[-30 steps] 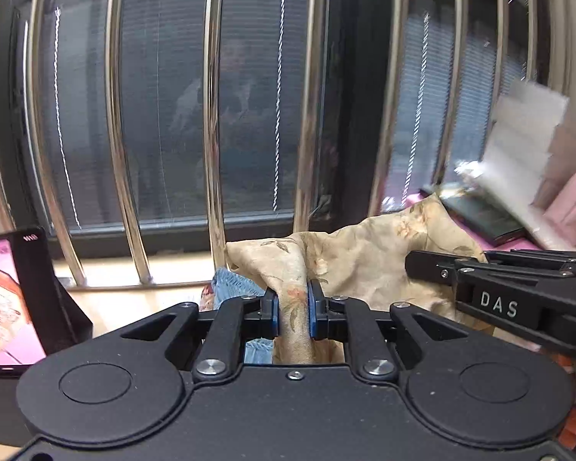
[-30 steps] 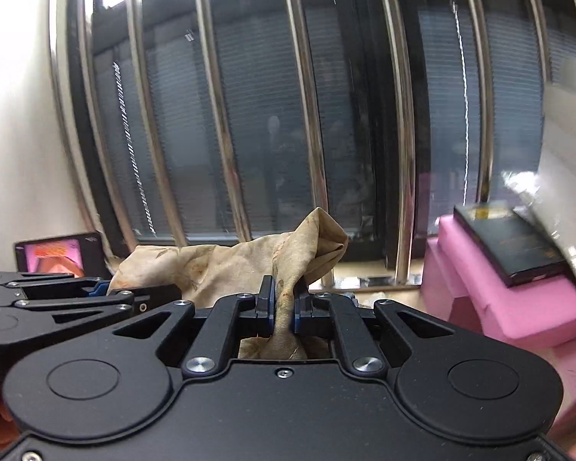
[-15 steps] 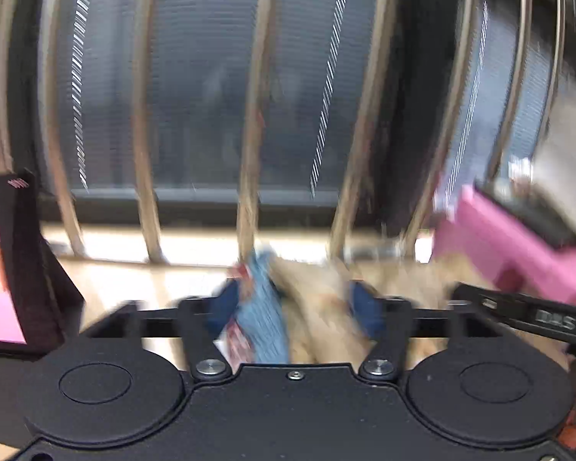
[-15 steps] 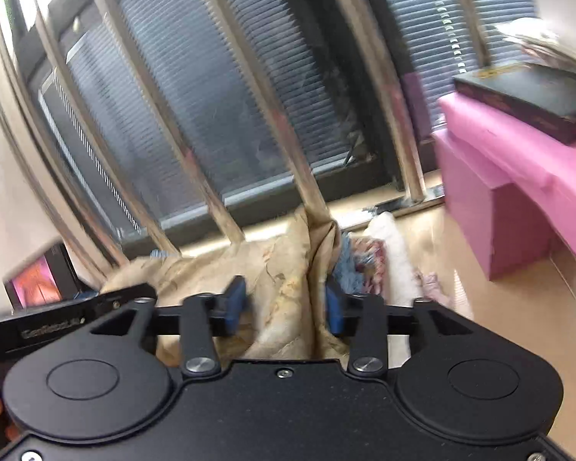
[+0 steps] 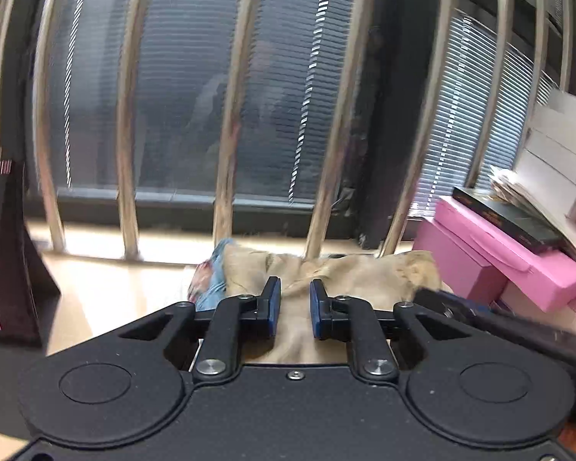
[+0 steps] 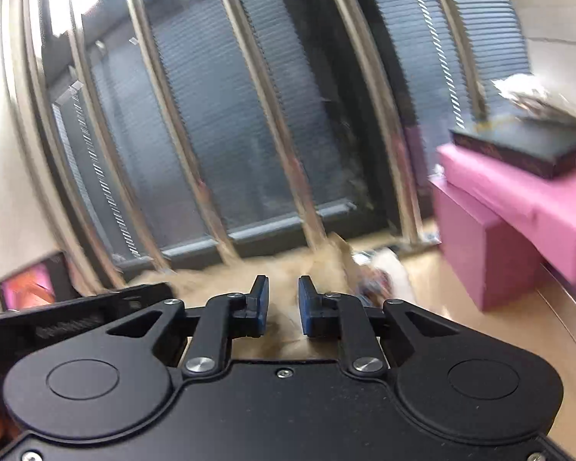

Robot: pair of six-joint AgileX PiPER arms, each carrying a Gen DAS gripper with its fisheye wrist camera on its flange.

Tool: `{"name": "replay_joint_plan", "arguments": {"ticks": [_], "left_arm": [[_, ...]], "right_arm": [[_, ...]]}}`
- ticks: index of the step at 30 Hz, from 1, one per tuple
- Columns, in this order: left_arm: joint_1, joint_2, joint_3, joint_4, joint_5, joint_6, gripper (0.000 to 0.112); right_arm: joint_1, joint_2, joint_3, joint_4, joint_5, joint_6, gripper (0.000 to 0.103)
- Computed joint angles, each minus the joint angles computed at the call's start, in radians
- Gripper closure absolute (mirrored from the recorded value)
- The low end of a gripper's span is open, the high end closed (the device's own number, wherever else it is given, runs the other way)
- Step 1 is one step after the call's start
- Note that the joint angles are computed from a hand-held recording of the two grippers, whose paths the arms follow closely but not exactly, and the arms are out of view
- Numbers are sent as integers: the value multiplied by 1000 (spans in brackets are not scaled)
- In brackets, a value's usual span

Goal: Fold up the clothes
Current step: 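Carry the folded garment with both grippers to the clothes stack, then place the garment on top of the stack and open both grippers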

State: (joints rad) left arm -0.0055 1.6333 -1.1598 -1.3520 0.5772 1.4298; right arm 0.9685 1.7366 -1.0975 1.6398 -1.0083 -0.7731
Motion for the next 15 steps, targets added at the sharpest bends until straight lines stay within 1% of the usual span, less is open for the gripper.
{"name": "replay_joint_plan", "arguments": {"ticks": [2, 4, 6, 8, 9, 11, 12, 13, 14, 15], "left_arm": [[30, 31, -17, -6, 39, -11, 96], [47, 45, -22, -13, 64, -4, 96], [61, 42, -12, -35, 87, 24, 96], [68, 64, -30, -39, 106, 43, 95], [72, 60, -29, -41, 115, 47, 91], [82, 45, -1, -89, 132, 102, 72], [87, 26, 23, -120, 136, 133, 51], [93, 7, 47, -149, 141, 164, 39], [97, -20, 81, -197, 121, 210, 33], [101, -48, 113, -247, 102, 258, 21]], "right_arm": [[10, 24, 15, -6, -15, 33, 88], [23, 29, 54, -40, -24, 119, 88], [19, 25, 84, -69, -12, 186, 87], [16, 24, 92, -68, -7, 201, 87], [9, 16, 99, -70, 2, 202, 86], [6, -4, 113, -86, 11, 215, 77], [2, -7, 122, -110, 12, 233, 58], [8, -8, 125, -124, 2, 240, 25], [24, -5, 116, -108, -29, 227, 19], [46, -3, 104, -80, -73, 207, 10]]}}
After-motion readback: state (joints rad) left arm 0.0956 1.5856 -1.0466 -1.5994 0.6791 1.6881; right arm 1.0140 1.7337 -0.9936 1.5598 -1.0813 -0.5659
